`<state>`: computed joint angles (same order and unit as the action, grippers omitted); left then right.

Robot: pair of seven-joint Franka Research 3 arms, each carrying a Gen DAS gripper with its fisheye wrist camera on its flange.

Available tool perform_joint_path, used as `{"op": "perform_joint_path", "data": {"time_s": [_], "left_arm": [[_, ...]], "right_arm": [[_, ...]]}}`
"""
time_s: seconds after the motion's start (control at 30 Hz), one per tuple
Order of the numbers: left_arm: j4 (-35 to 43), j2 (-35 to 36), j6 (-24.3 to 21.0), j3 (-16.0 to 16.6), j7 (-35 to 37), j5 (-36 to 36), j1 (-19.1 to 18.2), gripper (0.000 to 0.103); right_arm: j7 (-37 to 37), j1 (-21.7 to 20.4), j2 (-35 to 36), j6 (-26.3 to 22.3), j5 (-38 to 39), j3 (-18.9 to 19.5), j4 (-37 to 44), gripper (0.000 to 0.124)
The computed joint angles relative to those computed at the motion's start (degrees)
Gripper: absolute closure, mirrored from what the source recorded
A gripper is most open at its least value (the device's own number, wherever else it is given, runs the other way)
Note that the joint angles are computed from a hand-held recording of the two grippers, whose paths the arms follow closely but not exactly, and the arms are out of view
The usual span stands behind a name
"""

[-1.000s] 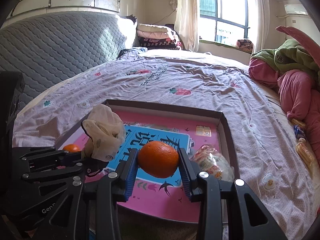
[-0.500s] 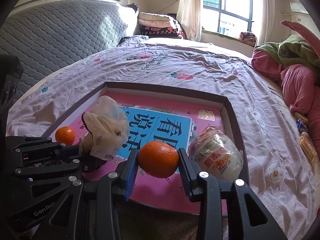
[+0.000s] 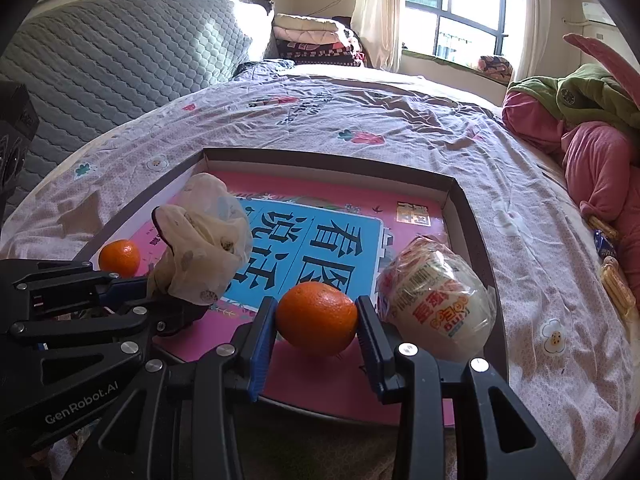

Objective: Organize objects
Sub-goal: 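Carry the mesh bag over the tray with the left tool while the right tool carries the orange there, then open the left tool to drop the mesh bag onto the book while the right tool releases the orange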

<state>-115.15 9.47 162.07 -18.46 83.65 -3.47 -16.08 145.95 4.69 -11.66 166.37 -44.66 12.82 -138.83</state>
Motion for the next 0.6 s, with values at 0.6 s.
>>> {"op": "perform_joint_path", "data": {"time_s": [0.6], "left_arm": [[2.2,1.1,-2.9,-1.83,6.41,-10.79,1.87,0.077]], "right_arm": [[-2.58,0.21,-0.03,0.44,4.45,-0.38,-0.46,0.084]]}}
